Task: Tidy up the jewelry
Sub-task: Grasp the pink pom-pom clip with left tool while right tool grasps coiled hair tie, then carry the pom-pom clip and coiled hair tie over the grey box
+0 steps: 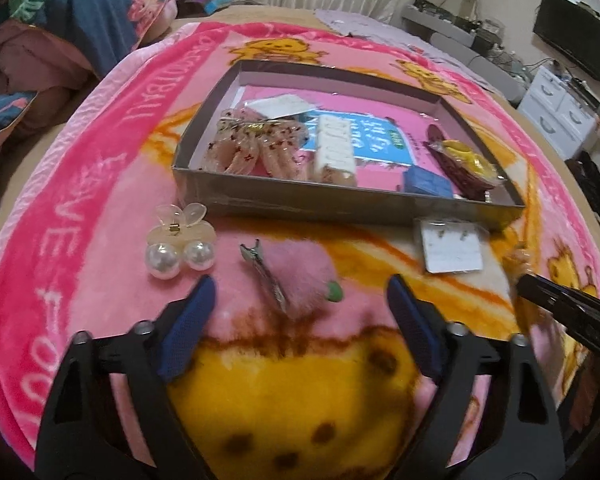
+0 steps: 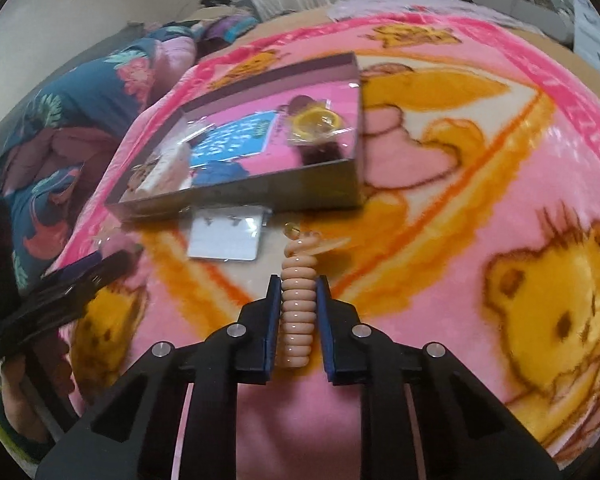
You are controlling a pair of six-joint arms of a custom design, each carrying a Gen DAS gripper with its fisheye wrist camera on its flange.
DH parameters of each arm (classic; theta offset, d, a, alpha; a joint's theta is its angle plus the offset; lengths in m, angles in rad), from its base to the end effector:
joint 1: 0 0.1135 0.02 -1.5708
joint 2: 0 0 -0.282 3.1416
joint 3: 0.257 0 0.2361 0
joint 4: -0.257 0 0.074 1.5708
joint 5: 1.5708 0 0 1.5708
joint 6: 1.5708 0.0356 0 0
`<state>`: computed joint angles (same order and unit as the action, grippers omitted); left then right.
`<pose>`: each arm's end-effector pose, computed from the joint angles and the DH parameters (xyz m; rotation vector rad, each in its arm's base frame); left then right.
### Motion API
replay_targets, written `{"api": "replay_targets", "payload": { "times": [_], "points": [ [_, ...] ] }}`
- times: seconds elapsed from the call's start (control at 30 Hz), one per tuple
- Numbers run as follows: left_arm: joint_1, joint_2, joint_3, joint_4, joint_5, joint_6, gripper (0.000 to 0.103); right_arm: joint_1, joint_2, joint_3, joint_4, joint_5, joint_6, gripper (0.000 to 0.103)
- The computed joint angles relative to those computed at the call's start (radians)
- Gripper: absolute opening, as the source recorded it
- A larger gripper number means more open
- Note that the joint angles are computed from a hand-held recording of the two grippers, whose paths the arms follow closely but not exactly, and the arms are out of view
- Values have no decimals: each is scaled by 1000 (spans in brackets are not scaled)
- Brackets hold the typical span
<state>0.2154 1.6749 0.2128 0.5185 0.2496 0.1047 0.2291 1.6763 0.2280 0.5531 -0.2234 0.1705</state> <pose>0.1947 0.0336 0.0856 -0.0364 2.4812 -0.1789 0.1980 0.0543 0.0898 -0.1707 2.4825 0.4467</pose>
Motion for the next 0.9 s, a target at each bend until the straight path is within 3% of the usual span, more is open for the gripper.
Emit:
{"api": "replay_targets", "payload": {
  "times": [0.1, 0.27, 0.4, 0.9],
  "points": [
    [-5, 40, 22, 4, -17, -8, 49, 21, -48, -37, 29, 18, -17, 17],
    [-31, 38, 22, 9, -49, 3, 30, 15, -97, -70, 52, -5, -38, 17],
    [-13, -11, 15, -41, -3, 23, 23, 22, -128, -82, 60, -32, -50, 17],
    [77, -282, -26, -242, 136, 114, 23, 105, -218, -115, 89, -2, -78, 17]
  ]
}}
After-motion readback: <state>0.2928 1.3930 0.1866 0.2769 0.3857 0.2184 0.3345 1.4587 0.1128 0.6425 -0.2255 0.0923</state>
